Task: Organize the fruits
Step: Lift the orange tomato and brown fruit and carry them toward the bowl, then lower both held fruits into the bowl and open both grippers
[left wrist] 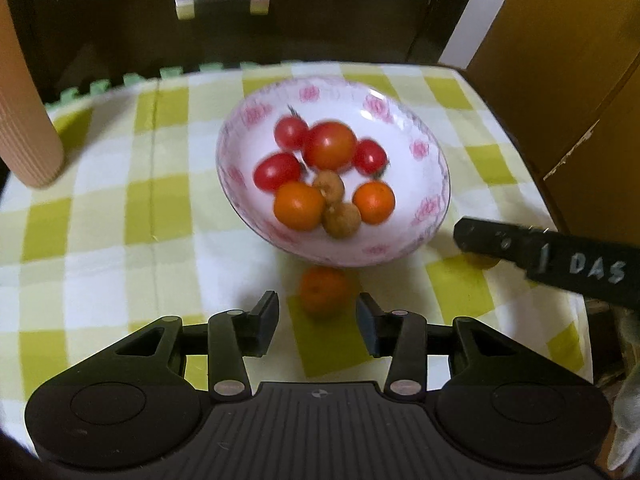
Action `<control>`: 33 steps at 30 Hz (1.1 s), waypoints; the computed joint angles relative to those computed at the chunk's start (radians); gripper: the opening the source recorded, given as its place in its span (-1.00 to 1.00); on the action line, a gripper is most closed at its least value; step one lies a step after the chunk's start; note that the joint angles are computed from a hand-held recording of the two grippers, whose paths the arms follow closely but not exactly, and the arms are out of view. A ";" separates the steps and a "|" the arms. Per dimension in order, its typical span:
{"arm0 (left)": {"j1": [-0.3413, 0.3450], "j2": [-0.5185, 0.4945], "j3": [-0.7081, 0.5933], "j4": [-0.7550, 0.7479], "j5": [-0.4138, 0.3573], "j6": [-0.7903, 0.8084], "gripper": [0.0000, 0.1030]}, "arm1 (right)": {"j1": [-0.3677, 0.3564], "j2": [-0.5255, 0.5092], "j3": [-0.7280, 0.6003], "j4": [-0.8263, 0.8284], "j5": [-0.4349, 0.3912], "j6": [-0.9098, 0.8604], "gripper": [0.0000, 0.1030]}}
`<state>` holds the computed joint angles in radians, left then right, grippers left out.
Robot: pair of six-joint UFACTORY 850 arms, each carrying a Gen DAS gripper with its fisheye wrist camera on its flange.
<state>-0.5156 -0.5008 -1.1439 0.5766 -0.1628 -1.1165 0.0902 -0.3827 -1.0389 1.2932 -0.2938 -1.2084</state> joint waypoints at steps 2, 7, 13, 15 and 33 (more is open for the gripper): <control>-0.006 -0.016 -0.014 0.008 0.000 -0.022 -0.01 | -0.008 -0.001 0.002 0.015 -0.002 -0.014 -0.49; -0.019 -0.059 -0.063 0.112 -0.037 -0.129 -0.02 | -0.027 -0.006 0.006 0.025 -0.016 -0.024 -0.49; -0.022 -0.090 -0.090 0.025 -0.056 -0.032 -0.13 | -0.036 -0.008 0.005 0.043 -0.035 -0.038 -0.49; -0.028 -0.086 -0.087 0.058 -0.074 -0.049 -0.24 | -0.039 -0.007 0.007 0.044 -0.040 -0.039 -0.49; -0.008 0.046 0.072 -0.071 -0.071 0.115 -0.26 | -0.036 0.010 0.023 0.069 -0.057 -0.069 -0.49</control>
<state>-0.5234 -0.4543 -1.0722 0.5060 -0.2334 -1.0015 0.0547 -0.3722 -1.0161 1.3618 -0.3506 -1.2778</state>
